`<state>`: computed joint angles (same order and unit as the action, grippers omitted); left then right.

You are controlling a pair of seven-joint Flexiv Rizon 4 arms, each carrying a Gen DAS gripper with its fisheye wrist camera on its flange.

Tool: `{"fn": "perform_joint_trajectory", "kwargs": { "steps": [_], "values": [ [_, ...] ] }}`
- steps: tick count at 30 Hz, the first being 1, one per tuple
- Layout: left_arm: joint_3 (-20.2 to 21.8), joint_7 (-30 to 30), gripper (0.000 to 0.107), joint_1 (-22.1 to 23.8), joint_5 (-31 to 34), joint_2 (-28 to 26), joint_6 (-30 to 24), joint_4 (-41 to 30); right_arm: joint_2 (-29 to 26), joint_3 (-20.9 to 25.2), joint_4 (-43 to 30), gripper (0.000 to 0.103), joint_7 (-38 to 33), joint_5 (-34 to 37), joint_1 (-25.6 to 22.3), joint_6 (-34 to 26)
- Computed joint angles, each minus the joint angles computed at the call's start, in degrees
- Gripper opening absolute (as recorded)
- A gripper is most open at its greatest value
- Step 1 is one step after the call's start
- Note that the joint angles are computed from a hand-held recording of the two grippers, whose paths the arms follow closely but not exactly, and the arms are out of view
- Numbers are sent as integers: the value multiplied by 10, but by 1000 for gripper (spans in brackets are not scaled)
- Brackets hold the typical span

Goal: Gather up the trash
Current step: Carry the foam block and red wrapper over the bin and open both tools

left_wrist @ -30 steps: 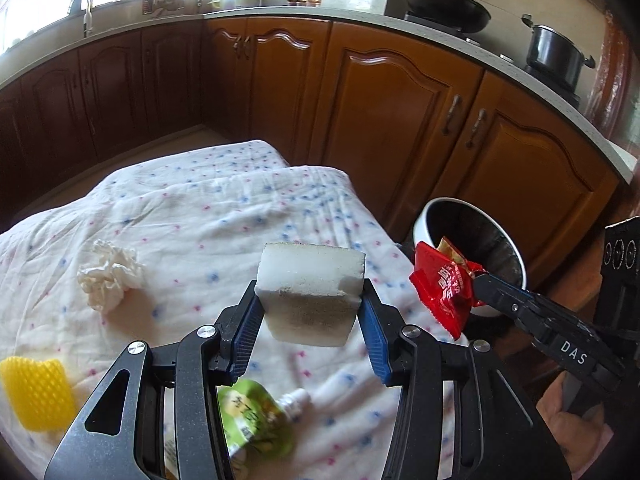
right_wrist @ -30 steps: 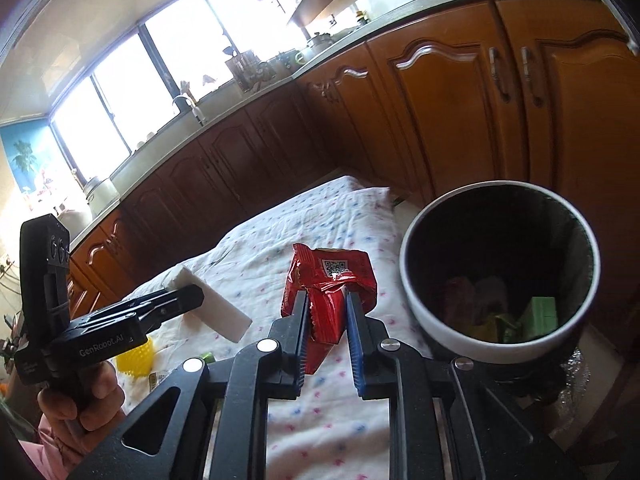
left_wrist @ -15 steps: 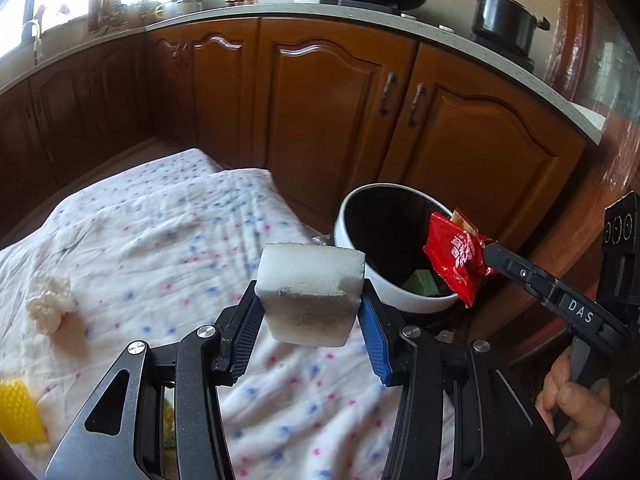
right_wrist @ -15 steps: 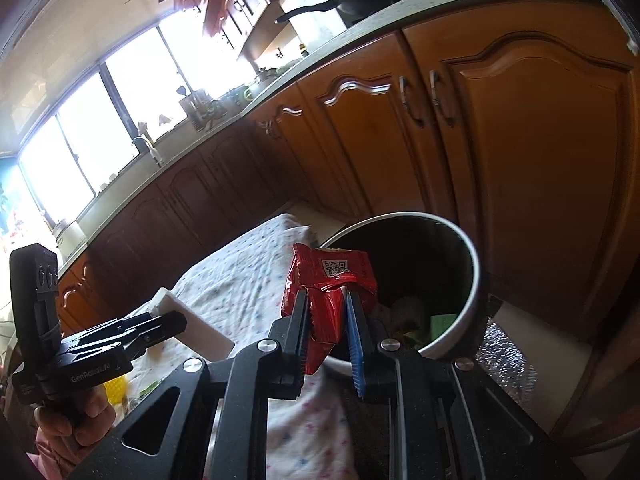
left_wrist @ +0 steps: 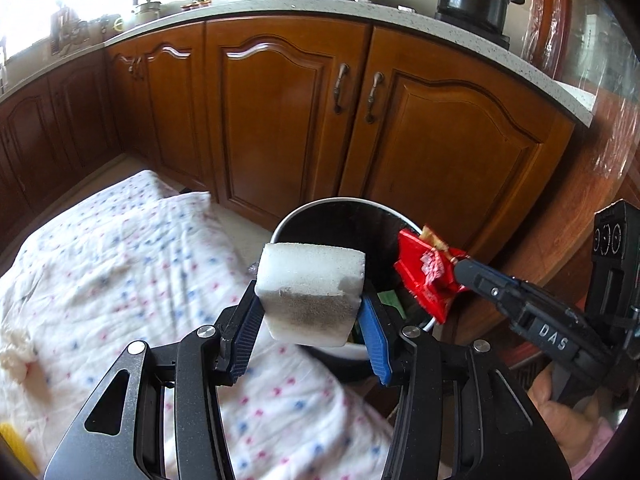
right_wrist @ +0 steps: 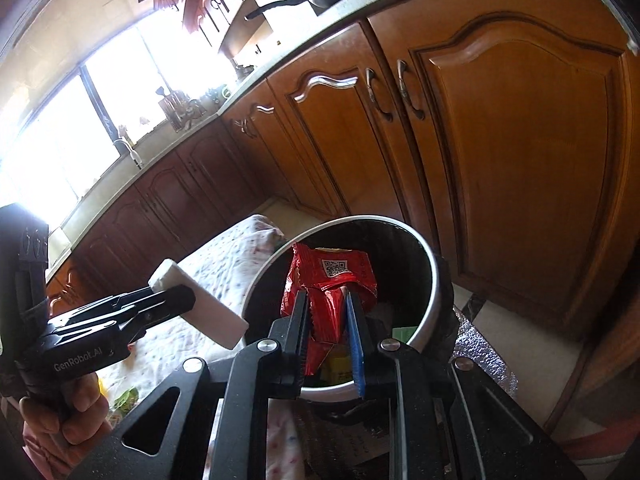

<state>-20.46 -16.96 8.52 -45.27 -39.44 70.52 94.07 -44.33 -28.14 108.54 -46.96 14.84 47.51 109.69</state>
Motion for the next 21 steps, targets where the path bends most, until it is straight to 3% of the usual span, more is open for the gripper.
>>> {"fn": "perform_joint_trajectory", "kwargs": {
  "steps": [10, 16, 18, 21],
  "values": [
    [45, -87, 46, -50, 82, -50, -32, -70, -8, 32, -13, 18, 9, -26, -45, -12],
    [43, -110, 47, -54, 115, -71, -35, -92, -9, 53, -23, 19, 17, -43, -71, -19],
    [46, -118, 48, -58, 125, -76, -38, -98, -8, 67, -25, 30, 19, -47, -84, -13],
    [48, -130, 50, -58, 135, -81, -51, -105, -7, 86, -28, 36, 21, -50, -102, -5]
  ]
}}
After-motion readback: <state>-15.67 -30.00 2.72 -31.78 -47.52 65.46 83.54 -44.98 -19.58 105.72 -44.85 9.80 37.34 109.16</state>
